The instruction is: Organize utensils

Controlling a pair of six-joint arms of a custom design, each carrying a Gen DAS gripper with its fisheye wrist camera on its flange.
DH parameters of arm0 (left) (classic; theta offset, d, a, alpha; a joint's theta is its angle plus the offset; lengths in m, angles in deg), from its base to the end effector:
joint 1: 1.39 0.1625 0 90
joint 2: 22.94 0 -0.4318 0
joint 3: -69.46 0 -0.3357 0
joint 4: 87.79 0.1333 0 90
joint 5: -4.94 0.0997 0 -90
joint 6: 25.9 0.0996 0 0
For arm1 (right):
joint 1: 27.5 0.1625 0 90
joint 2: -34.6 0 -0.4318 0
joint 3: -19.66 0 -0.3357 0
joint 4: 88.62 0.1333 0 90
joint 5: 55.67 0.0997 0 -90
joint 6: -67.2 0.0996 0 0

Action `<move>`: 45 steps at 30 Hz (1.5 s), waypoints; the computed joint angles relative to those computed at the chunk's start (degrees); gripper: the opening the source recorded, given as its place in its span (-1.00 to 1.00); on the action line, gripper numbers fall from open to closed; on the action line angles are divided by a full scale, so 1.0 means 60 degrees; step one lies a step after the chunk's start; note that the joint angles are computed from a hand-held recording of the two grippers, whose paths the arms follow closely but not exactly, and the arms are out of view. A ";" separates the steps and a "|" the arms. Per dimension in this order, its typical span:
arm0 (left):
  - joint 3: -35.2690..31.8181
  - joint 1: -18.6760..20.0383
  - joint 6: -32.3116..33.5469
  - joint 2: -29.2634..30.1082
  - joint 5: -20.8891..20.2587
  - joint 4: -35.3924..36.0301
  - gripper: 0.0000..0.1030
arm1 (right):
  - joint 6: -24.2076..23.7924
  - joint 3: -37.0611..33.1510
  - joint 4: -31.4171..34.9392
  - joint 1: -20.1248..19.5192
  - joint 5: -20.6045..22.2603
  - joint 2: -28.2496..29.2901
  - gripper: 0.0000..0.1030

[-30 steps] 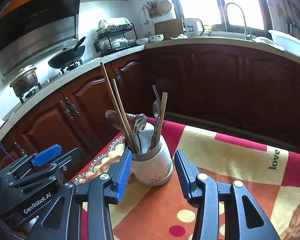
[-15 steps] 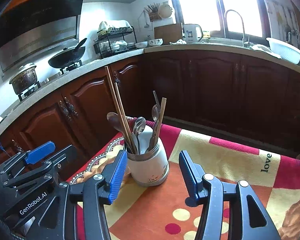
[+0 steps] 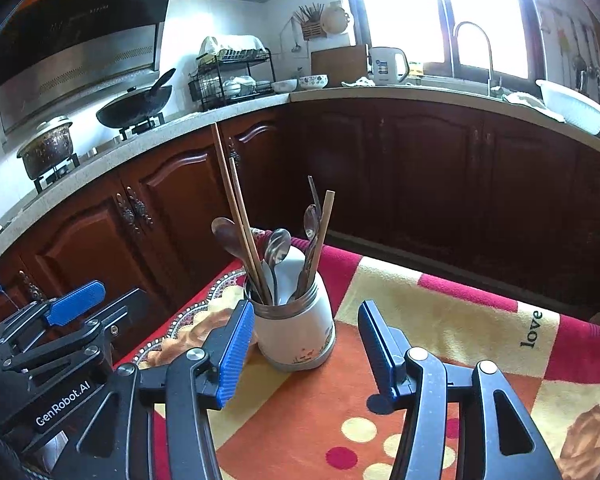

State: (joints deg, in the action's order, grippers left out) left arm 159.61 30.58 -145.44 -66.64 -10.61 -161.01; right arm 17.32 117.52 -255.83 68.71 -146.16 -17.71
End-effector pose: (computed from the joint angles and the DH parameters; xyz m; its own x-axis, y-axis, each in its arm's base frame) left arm -0.3575 -0.4934 0.1165 -0.6222 -0.5441 -0.5628 0.3230 0.4765 -0.8177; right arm 0.2005 -0.6182 0.2321 -0.5705 -0.7139 0.4061 -0.8199 0.4660 -0.3327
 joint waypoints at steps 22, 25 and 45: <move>0.0140 0.0061 0.0401 -0.0008 -0.0020 -0.0454 0.07 | 0.0000 -0.0014 0.0003 0.0044 -0.0092 0.0072 0.01; 0.0169 0.0083 0.0567 0.0000 -0.0028 -0.0639 0.07 | 0.0013 -0.0014 0.0011 0.0044 -0.0099 0.0070 0.01; 0.0265 0.0111 0.0768 -0.0016 -0.0025 -0.0922 0.07 | -0.0091 -0.0053 0.0022 0.0038 -0.0101 0.0187 0.02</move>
